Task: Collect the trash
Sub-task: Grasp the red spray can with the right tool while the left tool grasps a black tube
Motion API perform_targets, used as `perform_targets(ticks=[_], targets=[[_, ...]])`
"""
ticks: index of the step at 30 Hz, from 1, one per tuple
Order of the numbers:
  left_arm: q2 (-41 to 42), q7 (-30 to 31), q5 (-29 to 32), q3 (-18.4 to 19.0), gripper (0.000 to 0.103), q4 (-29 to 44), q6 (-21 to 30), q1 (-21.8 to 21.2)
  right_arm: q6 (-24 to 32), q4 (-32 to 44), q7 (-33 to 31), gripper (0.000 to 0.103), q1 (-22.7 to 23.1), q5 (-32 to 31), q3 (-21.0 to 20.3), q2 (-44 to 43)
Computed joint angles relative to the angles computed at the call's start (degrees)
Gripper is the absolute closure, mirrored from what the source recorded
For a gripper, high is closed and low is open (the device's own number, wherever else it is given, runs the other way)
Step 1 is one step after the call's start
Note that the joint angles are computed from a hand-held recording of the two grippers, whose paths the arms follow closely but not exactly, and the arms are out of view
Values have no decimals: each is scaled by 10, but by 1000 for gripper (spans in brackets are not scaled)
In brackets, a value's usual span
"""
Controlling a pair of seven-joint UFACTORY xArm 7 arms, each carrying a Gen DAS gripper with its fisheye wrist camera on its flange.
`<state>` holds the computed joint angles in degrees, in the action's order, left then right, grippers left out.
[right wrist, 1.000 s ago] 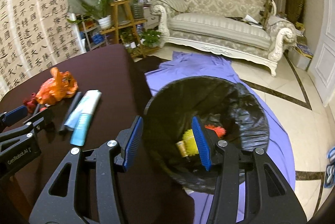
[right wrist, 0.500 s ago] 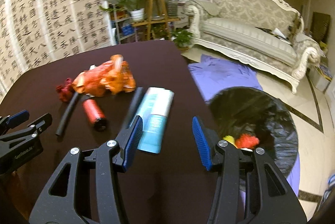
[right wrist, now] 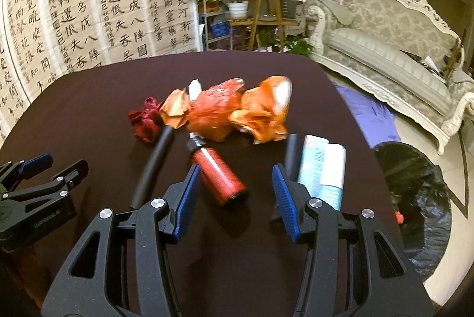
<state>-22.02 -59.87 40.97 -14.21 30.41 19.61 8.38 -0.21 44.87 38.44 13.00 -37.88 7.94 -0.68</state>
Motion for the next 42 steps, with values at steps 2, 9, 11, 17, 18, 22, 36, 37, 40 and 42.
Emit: perform_targets(ticks=[2, 9, 11, 17, 18, 22, 36, 37, 40, 42], targets=[[1, 4, -3, 3, 33, -1, -3, -2, 8, 6, -46, 55, 8, 50, 4, 8], [7, 13, -6, 3, 33, 1, -9, -5, 41, 33, -148, 68, 36, 155, 5, 33], [10, 16, -5, 3, 33, 4, -9, -4, 46, 32, -197, 75, 38, 208, 10, 33], [14, 15, 0, -2, 33, 8, -13, -10, 48, 20, -184, 79, 50, 201, -5, 23], [15, 15, 0, -2, 33, 9, -14, -12, 47, 17, -185, 79, 48, 206, -5, 21], [26, 21, -7, -1, 33, 16, -23, -22, 42, 4, -209, 79, 42, 239, -2, 11], [80, 14, 3, 9, 34, 62, -25, -56, 24, -19, -354, 79, 38, 416, -1, -4], [82, 14, 2, 13, 34, 63, -29, -59, 23, -20, -359, 79, 37, 421, -2, -5], [85, 16, 0, 18, 34, 67, -35, -65, 18, -26, -375, 79, 36, 437, -5, -10], [92, 15, 6, 17, 34, 74, -32, -67, 15, -29, -394, 79, 39, 458, -8, -12]])
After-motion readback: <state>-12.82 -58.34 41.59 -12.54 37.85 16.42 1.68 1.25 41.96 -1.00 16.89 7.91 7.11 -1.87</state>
